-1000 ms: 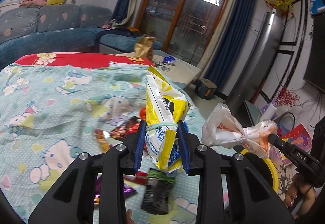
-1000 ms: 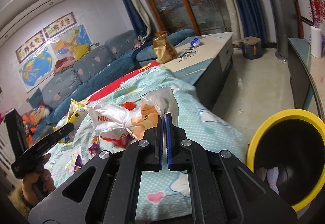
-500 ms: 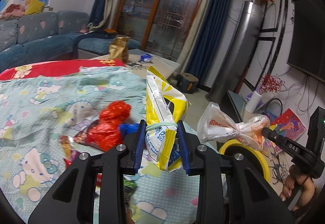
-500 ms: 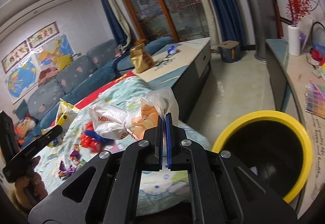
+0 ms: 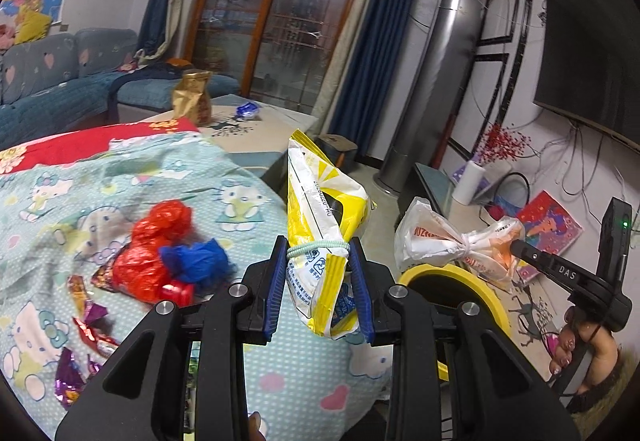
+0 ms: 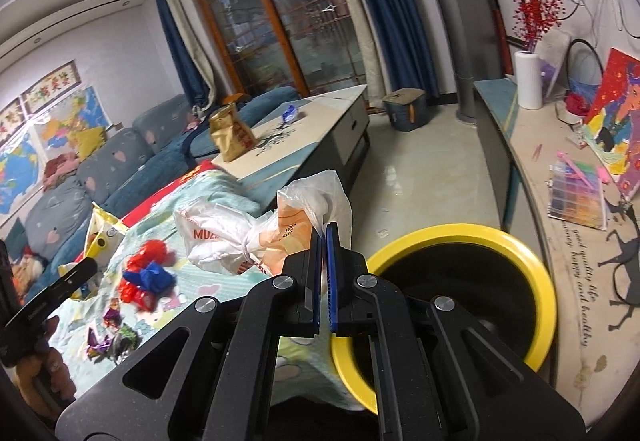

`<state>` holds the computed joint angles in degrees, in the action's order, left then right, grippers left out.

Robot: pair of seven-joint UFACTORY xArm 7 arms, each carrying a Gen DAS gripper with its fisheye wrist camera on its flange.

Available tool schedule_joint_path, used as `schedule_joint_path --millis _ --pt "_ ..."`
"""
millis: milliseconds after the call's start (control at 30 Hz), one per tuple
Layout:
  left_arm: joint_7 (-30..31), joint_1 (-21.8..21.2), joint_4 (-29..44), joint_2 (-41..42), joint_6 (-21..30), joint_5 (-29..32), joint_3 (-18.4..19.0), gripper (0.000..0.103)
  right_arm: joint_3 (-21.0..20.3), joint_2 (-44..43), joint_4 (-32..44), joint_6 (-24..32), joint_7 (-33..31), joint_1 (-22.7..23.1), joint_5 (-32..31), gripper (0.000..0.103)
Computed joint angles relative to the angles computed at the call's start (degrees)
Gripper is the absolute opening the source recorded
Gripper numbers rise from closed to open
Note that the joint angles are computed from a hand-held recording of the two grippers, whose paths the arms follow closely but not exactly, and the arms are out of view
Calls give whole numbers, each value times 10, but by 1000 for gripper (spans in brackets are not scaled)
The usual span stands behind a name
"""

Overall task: Collect trash
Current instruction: 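Carry the yellow snack bag and white plastic bag over the bin with both tools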

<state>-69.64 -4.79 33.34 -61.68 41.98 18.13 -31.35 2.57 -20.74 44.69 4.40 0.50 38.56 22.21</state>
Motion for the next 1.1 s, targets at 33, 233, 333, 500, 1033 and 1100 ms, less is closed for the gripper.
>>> schedule_joint_path --millis 33,233,333,500,1033,1100 --pt "0 1 3 6 -5 1 -2 29 3 -2 -2 0 3 -6 -3 1" --pt "0 6 15 41 -38 7 -11 29 10 -22 -20 4 24 -34 -25 1" --pt "-3 8 23 57 -48 10 -18 29 5 -30 -27 6 29 -41 -32 1" --pt "-8 11 33 85 -71 18 -26 29 2 -38 -36 8 41 -56 -45 1" --pt "-19 20 75 178 -124 57 -54 29 8 -61 -57 14 84 -114 -86 1" --pt "-22 21 81 190 -128 64 -59 29 10 -63 -60 14 89 -121 -91 1"
